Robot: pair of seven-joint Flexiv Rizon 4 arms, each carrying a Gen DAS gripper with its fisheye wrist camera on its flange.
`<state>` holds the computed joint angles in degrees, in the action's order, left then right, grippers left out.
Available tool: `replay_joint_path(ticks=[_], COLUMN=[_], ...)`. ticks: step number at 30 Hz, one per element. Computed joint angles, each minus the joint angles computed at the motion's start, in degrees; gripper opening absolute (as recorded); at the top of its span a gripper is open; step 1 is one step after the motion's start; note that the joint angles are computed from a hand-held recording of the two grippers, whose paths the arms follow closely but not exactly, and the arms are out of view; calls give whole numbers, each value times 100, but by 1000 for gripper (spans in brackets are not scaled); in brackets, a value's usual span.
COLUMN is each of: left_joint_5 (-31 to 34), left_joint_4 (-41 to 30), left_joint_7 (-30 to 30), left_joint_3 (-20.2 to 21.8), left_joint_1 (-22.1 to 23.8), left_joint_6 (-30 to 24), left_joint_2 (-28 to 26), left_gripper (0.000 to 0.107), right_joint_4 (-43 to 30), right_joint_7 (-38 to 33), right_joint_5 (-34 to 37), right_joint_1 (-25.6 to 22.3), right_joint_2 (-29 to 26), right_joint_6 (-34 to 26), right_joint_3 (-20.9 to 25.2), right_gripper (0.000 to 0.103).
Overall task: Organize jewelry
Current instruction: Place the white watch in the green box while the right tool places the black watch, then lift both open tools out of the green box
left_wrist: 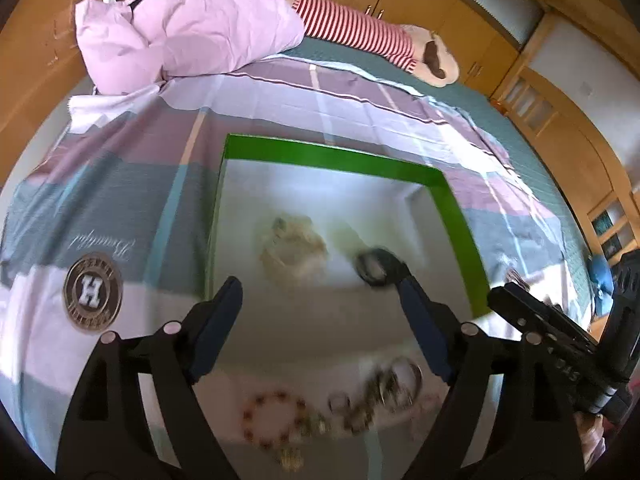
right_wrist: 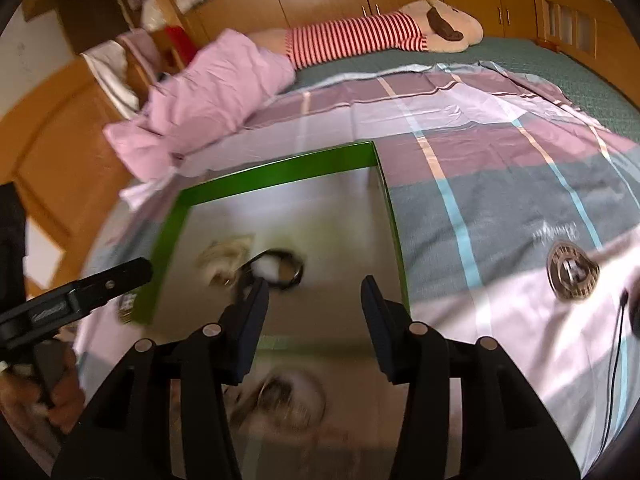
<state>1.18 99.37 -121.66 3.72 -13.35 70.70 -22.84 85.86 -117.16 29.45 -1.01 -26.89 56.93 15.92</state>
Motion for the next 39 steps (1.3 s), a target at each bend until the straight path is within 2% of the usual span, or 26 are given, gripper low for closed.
replay_joint_path(ticks=[2,4,7,10,16,22,26,39], left_joint_5=[5,307,692,706,1065,1007,875,923], left_joint_4=[211,385,605,739,607,684,790,635], left_joint_7=[43,-271,-777,-1055,-1603,-1768,-1774,-1657], left_joint_3=[-47,116,246,142,141,39,-24,-62], left_joint_1=[-50,-247,-402,-319,-307,-114,-1,-12], left_joint_6=[-126,-171,-421,-636,-1370,-1580,-1611,-1869], left_joint_2=[194,342,484,484,433,467,491,329], left_gripper=[81,81,81,81,81,81,81,81], right_joint_4=[391,716,1021,1347,1632,1703,1801,2075], right_joint_7=[-233,-189,186,491,492,357,481,1032], right_joint_5=[166,-85,-634,-1026,-1199,-1332,-1495,-2017], right_joint_1=[-144,11,224,373,356,543,673,434], right_joint_2=[259,344,286,293,401,392,436,413], right_joint_6=[130,296,108,230,262,325,356,462], right_joint_3=[58,-98,-341,-456,-269,-154,-211,-565], right_gripper=[48,48,42,42,42,42,38,38])
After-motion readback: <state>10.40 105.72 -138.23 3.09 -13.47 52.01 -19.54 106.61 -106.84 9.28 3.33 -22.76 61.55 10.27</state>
